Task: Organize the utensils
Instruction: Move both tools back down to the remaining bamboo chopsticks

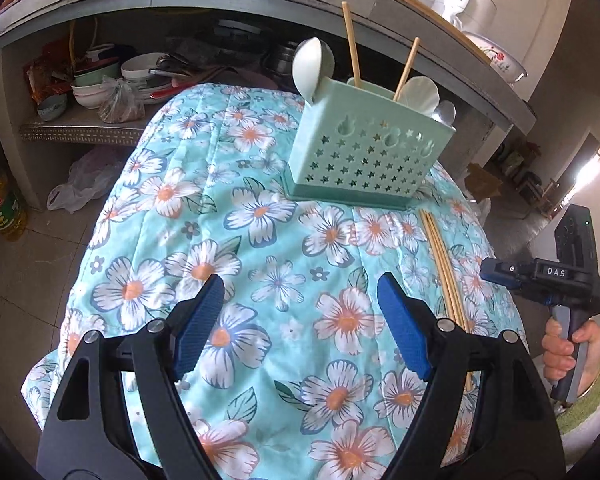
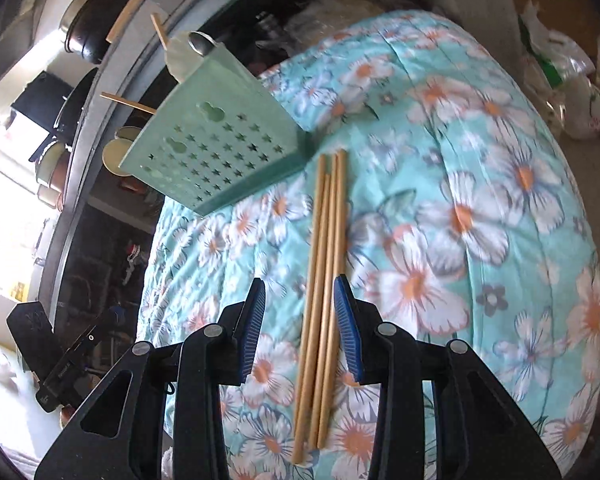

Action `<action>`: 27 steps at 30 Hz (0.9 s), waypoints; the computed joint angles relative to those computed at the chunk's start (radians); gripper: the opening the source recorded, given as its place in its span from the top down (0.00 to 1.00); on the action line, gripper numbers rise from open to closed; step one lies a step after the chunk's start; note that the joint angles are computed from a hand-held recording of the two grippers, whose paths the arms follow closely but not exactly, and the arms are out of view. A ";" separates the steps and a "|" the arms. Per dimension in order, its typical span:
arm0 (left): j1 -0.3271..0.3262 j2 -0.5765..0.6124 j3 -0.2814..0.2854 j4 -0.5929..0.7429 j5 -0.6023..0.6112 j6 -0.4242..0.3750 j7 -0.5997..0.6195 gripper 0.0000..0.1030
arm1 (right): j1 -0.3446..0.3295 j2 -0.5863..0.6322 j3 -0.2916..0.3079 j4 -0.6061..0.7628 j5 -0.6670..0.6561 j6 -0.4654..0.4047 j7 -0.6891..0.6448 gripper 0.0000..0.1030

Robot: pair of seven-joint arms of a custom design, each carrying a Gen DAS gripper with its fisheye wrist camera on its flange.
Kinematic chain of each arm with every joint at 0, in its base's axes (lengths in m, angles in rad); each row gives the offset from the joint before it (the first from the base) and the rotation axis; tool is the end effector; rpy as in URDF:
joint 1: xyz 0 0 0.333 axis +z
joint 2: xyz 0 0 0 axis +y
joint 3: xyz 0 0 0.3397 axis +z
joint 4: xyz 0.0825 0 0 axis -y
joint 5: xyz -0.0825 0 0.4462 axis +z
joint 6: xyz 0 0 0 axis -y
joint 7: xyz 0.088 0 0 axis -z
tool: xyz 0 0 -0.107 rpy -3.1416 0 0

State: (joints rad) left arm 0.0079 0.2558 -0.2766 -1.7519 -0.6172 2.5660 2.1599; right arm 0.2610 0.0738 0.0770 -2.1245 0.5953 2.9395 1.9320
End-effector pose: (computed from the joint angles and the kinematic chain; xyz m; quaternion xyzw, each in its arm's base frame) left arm 0.7140 -0.1697 0.4858 -0.5139 0.7746 -0.3639 0.0591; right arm 0.6232 0.1798 0.4419 -0.4454 0.8100 0.0004 0.3815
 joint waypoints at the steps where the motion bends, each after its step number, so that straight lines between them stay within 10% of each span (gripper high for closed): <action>1: -0.002 0.001 -0.001 -0.001 0.004 -0.010 -0.002 0.27 | 0.000 -0.002 0.005 -0.016 0.027 0.012 -0.006 0.66; 9: -0.020 0.004 -0.017 -0.003 -0.004 -0.072 0.021 0.29 | -0.019 0.021 0.054 -0.013 0.420 0.018 -0.337 0.75; 27: -0.048 0.139 -0.047 0.159 -0.060 -0.355 0.008 0.70 | -0.023 0.047 0.047 0.024 0.950 -0.013 -0.778 0.93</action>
State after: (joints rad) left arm -0.0396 0.3946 -0.3232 -1.5927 -0.6770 2.2107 2.1678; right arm 0.2381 0.1211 0.1244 -2.1001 1.5456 2.9263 1.1543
